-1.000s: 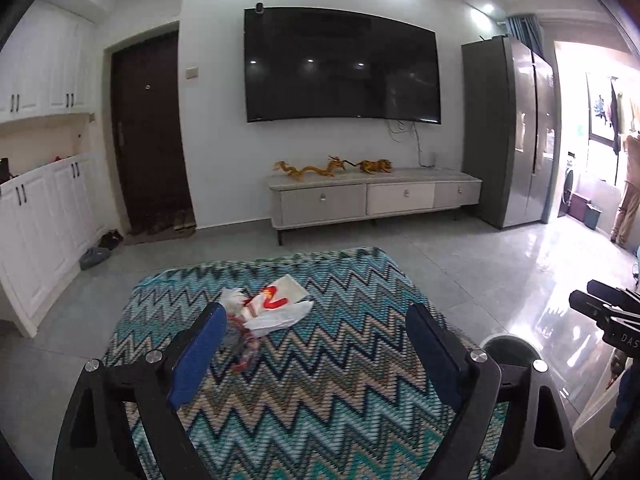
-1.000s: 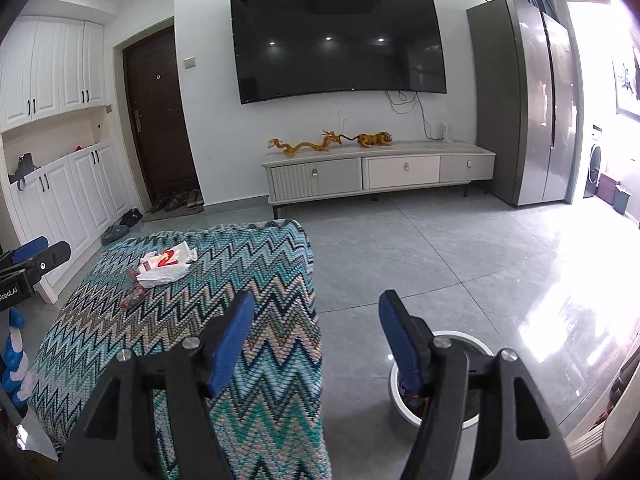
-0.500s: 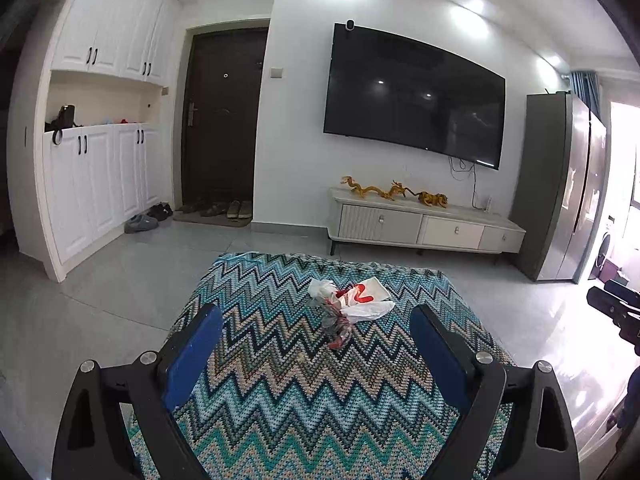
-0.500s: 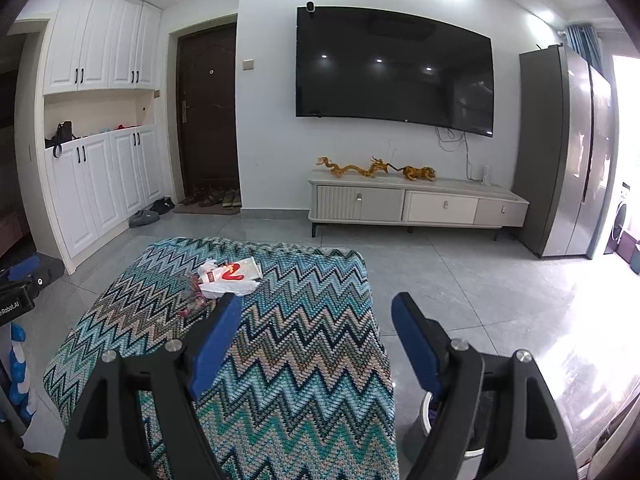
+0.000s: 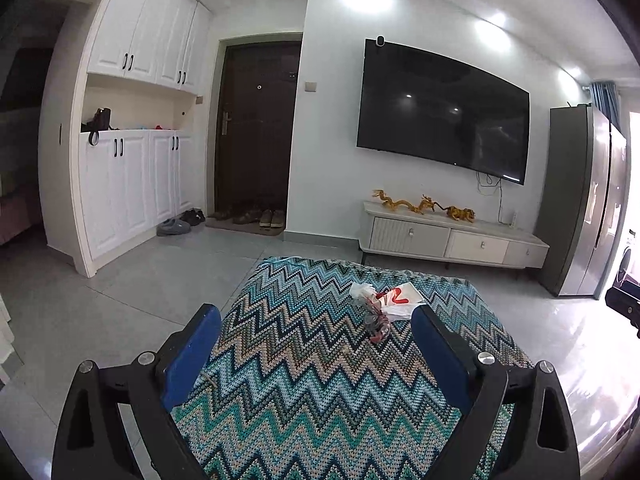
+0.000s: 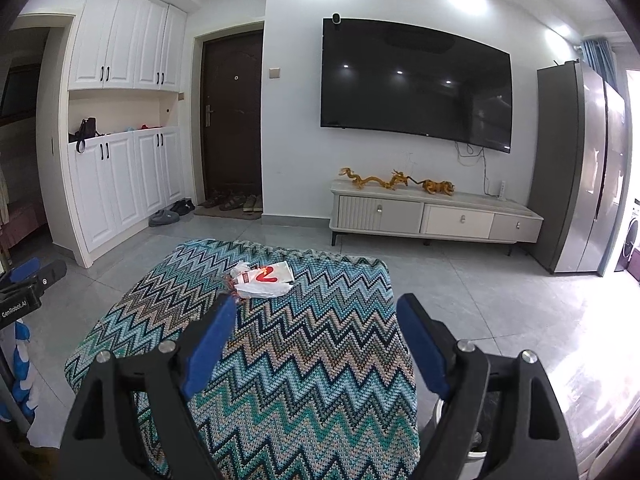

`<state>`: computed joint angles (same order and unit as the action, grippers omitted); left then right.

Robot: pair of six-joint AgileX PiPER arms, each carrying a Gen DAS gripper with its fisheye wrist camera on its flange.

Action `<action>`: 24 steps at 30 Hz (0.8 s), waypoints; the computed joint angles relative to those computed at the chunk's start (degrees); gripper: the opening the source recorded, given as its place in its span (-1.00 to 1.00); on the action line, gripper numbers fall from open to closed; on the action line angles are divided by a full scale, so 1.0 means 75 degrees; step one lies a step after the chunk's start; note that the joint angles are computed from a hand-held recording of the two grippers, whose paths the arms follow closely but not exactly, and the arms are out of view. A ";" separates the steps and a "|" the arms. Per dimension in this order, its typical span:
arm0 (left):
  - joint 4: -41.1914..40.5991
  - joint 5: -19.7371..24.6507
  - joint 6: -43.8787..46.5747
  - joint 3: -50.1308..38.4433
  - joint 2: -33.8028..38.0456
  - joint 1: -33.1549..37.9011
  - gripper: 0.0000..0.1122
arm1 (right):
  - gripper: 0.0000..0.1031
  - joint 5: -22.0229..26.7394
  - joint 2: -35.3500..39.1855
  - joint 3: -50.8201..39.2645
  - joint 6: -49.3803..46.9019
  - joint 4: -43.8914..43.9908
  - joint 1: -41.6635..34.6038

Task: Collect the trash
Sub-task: 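Move both tools back toward the remaining trash on the blanket, then grasp the clear plastic bag with the left tool while the right tool grasps white tissue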

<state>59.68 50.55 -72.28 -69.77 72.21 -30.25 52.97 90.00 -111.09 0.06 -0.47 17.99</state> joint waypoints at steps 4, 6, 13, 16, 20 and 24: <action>-0.0119 0.0071 0.0138 -0.0053 0.0035 0.0010 0.72 | 0.59 -0.0033 -0.0010 0.0145 -0.0180 0.0241 -0.0132; -0.0189 0.0114 0.0220 -0.0113 0.0099 0.0046 0.71 | 0.59 -0.0093 0.0016 0.0211 -0.0302 0.0471 -0.0241; -0.0611 0.0208 0.0755 -0.0711 0.0840 0.0336 0.72 | 0.59 -0.0022 0.0699 -0.0107 -0.0886 0.1342 -0.0669; -0.0926 0.0205 0.1183 -0.1152 0.1317 0.0514 0.72 | 0.59 0.0123 0.1218 -0.0491 -0.1087 0.1632 -0.0799; -0.1440 0.0034 0.1791 -0.1654 0.1921 0.0881 0.72 | 0.59 0.0456 0.2079 -0.1284 -0.1350 0.1910 -0.0883; -0.2652 -0.0489 0.3036 -0.2220 0.2627 0.1646 0.71 | 0.59 0.1082 0.3255 -0.2658 -0.1488 0.2033 -0.0868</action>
